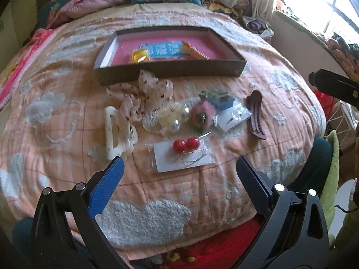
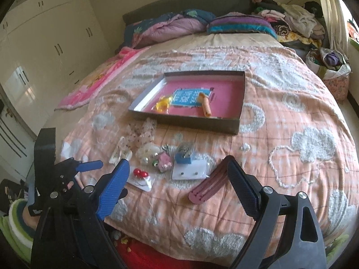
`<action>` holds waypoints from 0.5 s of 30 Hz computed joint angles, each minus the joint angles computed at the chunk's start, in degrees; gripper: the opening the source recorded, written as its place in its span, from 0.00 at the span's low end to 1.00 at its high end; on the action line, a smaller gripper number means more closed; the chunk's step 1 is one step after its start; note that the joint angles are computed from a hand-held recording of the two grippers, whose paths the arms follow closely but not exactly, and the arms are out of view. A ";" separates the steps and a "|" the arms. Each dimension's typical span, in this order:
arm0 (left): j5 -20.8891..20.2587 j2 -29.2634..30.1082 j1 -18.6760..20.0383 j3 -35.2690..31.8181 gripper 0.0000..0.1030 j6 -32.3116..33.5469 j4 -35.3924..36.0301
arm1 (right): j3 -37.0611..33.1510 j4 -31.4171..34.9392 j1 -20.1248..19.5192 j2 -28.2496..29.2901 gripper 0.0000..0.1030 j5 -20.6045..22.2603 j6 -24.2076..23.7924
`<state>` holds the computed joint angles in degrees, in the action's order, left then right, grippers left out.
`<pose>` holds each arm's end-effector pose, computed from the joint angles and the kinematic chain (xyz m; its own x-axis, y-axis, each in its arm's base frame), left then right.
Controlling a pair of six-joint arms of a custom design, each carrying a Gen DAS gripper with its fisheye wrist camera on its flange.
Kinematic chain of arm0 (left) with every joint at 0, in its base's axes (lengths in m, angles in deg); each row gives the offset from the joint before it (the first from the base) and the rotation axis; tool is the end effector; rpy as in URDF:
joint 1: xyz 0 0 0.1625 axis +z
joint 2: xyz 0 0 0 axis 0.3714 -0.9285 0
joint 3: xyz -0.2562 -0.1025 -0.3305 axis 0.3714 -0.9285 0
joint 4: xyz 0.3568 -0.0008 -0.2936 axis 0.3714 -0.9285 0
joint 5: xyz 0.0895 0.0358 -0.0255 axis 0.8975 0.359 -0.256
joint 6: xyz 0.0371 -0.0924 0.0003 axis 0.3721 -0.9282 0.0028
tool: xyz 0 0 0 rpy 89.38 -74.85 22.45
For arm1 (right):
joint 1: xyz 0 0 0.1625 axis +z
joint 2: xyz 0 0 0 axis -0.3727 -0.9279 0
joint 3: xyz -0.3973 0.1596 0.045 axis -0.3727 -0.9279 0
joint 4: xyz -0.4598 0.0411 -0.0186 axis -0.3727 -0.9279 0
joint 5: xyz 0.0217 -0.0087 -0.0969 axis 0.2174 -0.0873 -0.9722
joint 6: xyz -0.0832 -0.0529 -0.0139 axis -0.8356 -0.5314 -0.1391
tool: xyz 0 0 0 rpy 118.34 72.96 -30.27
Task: Organize jewelry
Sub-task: 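Move both tools back from the box toward the remaining jewelry, then grasp red bead earring card with left tool while right tool grasps clear earring box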
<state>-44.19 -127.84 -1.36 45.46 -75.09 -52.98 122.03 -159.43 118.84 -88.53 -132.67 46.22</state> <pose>-0.2948 -0.3280 0.1061 -0.7645 -0.0969 -0.6373 0.2909 0.8304 -0.4752 0.1765 -0.4360 0.2786 -0.6921 -0.6468 0.3203 -0.7191 0.6560 -0.2291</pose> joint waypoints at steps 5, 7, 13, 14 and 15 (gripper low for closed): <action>-1.50 2.06 1.99 0.47 0.91 1.75 -3.67 | -0.17 -0.05 -0.63 1.67 0.85 -0.78 -0.40; -1.77 3.04 2.80 0.45 0.91 1.94 -4.73 | -0.46 -0.46 -0.75 2.73 0.85 -1.36 -0.63; -0.48 5.59 4.33 0.10 0.91 1.70 -6.09 | -1.57 -2.64 -0.86 7.78 0.85 -3.75 -1.63; 0.03 6.02 4.49 -0.06 0.91 1.42 -5.83 | -1.71 -3.46 -0.84 8.99 0.84 -4.28 -1.98; 0.31 6.44 4.68 -0.26 0.91 1.29 -5.81 | -1.75 -3.94 -0.84 9.64 0.81 -4.59 -2.25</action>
